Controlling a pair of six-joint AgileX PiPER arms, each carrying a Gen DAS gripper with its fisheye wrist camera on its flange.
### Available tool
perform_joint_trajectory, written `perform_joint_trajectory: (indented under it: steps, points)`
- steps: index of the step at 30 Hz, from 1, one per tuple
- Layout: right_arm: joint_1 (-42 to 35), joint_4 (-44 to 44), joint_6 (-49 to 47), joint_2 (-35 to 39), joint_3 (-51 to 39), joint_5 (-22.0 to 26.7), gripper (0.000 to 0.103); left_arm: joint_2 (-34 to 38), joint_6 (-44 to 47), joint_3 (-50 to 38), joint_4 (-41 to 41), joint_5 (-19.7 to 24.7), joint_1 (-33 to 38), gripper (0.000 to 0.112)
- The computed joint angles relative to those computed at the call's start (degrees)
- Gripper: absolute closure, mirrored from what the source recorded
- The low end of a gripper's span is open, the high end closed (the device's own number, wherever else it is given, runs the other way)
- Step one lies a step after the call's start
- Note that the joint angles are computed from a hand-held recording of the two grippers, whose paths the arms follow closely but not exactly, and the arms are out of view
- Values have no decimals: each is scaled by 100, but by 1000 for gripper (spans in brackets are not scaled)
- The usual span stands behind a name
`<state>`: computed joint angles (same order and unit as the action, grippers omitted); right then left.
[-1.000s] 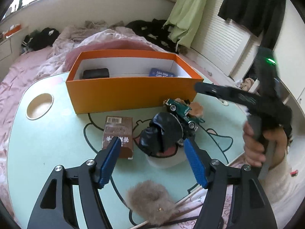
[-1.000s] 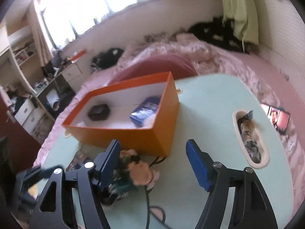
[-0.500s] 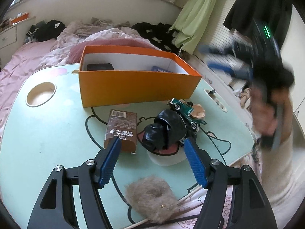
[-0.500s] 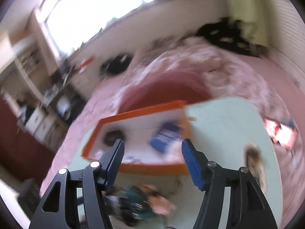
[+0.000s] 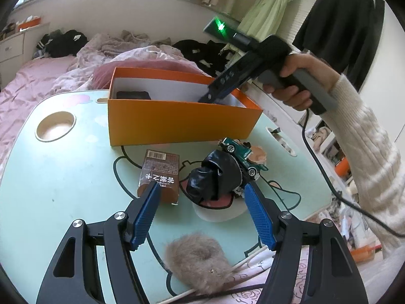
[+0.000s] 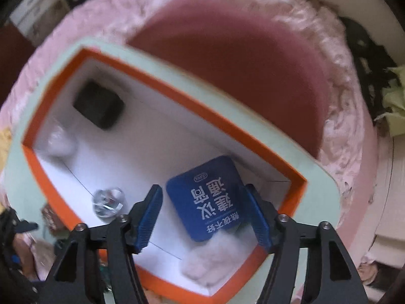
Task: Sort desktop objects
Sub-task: 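Grasp the blue tin inside the box with the right gripper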
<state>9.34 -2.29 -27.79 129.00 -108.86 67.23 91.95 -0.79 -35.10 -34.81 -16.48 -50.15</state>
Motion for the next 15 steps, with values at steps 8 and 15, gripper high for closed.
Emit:
perform_joint_trajectory:
  steps: [8, 15]
  points:
    - [167, -299, -40, 287, -214, 105, 33, -66, -842, 146, 800, -101, 126, 43]
    - [-193, 519, -319, -410, 586, -616, 34, -47, -1234, 181, 1123, -156, 182, 43]
